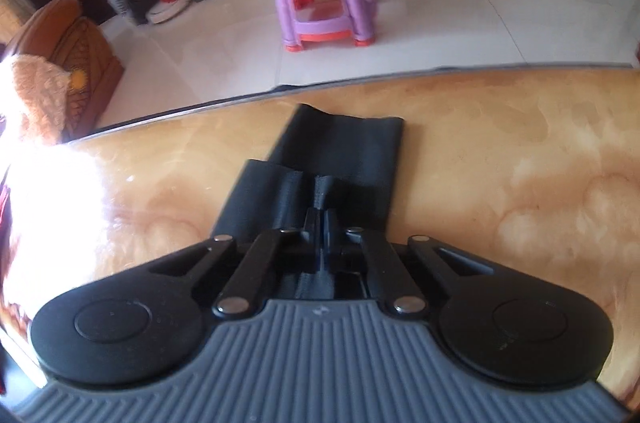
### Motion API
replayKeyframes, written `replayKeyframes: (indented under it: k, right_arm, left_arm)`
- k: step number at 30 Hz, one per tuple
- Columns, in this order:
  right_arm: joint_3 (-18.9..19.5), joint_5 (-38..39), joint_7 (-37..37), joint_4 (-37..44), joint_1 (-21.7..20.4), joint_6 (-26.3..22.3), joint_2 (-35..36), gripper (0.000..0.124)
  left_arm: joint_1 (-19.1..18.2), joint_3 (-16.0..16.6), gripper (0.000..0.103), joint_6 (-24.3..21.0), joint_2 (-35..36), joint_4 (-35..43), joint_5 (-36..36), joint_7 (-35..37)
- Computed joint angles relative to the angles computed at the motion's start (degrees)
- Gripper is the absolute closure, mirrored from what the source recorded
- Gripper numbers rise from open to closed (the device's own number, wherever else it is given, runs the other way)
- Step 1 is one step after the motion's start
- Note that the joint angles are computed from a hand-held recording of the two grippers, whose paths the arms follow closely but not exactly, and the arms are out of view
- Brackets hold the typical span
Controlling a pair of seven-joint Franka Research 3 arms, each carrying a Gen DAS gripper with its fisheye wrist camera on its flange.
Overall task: Fold clothes
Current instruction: 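Hold the trousers up with the right gripper, letting them hang beside the left gripper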
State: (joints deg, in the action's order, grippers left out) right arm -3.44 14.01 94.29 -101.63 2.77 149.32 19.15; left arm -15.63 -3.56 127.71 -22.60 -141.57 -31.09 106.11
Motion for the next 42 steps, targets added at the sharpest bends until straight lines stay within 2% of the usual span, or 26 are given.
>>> replayKeyframes:
  k: [7,11,16,19,22,24,27,29,30,33,35,39,42]
  right_arm:
    - [-0.42,-1.46,-0.14,-0.45,1.02,7.81,-1.43,0.121]
    - [-3.67,-6.83,6.11,3.27,2.68,5.56,1.31,0.121]
    - [-4.85,-9.81,11.14,5.4,2.61,1.06,4.33,0.121]
    - [-6.49,-14.38,15.39,4.05,4.25,1.61,4.23,0.121]
    - [-5.88,-15.54,16.14,3.11,3.93,2.56,3.92,0.119]
    - [-4.5,-14.09,14.46,3.47,2.76,1.95,4.05,0.112]
    - [-6.48,-17.4,18.33,4.04,4.55,0.42,4.07,0.111]
    - [-7.25,-19.59,20.96,3.33,5.29,0.61,3.3,0.104]
    - [-5.7,-17.93,19.07,2.23,4.05,1.62,2.41,0.102]
    - [1.13,-6.83,6.83,-1.34,-1.16,3.84,-0.61,0.102]
    - [3.49,-1.46,-0.22,-3.54,-2.07,3.29,-2.85,0.102]
    - [5.06,5.02,-9.4,-4.41,-0.99,-2.67,-5.07,0.102]
    - [3.28,1.26,-6.47,-1.42,2.32,-7.59,-3.87,0.102]
  left_arm:
    - [-0.01,0.29,0.026,-0.52,0.12,0.19,-0.26,1.6]
    - [0.33,0.38,0.026,-1.05,0.38,0.49,-0.77,1.36]
    - [0.41,0.08,0.026,-0.8,-0.12,0.06,-0.58,1.5]
    - [0.26,0.12,0.026,-0.71,-0.27,-0.07,-0.43,1.93]
    - [0.24,0.28,0.026,-0.72,-0.29,-0.12,-0.64,2.0]
    - [0.29,0.29,0.026,-0.82,-0.25,-0.05,-0.66,1.9]
    - [0.4,0.22,0.026,-1.2,-0.24,0.1,-0.33,1.59]
    - [0.53,0.19,0.026,-1.73,-0.31,0.22,0.09,1.32]
    - [0.61,0.21,0.026,-2.12,-0.39,0.3,0.29,1.13]
    - [0.9,0.1,0.026,-3.23,-0.97,0.44,1.32,0.42]
    - [1.06,0.05,0.026,-3.92,-1.53,0.51,2.19,-0.05]
    - [1.23,0.31,0.026,-4.22,-2.58,0.32,3.05,-0.84]
    - [1.21,0.57,0.026,-4.82,-3.04,0.26,3.32,-1.33]
